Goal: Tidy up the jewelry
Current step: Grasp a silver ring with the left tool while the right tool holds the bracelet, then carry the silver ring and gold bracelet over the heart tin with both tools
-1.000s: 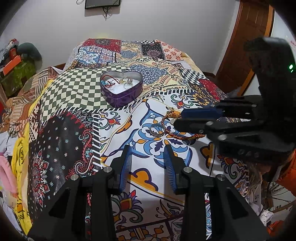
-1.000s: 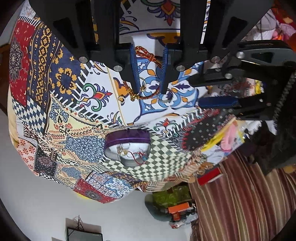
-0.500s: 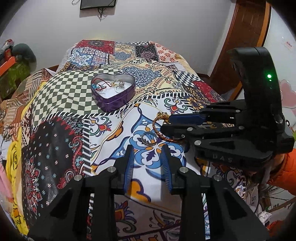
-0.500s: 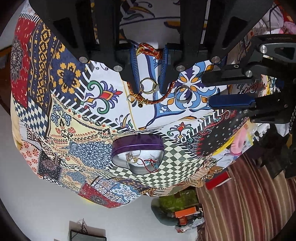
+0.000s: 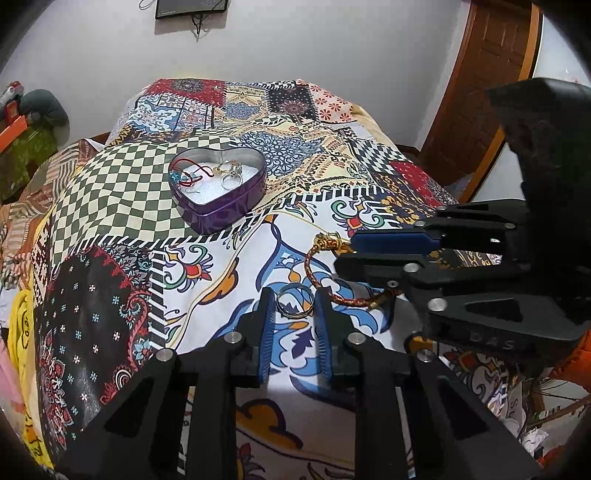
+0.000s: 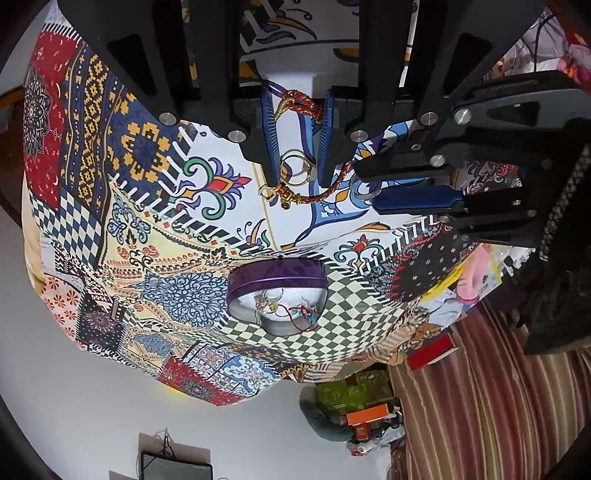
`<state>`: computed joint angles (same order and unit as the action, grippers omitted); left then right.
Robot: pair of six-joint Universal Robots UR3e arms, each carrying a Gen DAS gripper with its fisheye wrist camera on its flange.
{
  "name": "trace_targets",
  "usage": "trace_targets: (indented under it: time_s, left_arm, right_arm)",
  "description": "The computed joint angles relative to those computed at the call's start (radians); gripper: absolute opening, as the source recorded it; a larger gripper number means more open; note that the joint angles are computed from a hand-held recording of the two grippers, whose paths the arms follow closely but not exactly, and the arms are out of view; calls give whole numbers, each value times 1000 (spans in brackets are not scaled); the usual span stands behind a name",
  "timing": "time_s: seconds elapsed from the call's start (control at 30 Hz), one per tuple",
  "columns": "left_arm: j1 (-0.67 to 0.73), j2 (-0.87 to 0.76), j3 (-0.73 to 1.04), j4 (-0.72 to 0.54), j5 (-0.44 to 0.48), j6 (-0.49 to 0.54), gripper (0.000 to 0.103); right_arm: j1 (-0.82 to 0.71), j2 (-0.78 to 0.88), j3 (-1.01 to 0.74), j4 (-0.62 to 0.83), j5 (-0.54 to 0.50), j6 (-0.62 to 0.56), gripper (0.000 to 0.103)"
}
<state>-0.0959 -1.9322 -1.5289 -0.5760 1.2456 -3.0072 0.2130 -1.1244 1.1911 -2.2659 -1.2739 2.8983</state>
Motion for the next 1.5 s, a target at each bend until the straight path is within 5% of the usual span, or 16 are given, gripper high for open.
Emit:
trace_targets:
  time_s: [0.77, 1.5]
  left_arm:
    - [58, 79, 17, 31, 19, -45, 20]
    - [97, -59, 267, 48, 36, -64, 20]
  right_arm:
    - [-6, 20, -155, -3, -7, 57, 19]
    - [3, 303, -634, 107, 9, 118, 19]
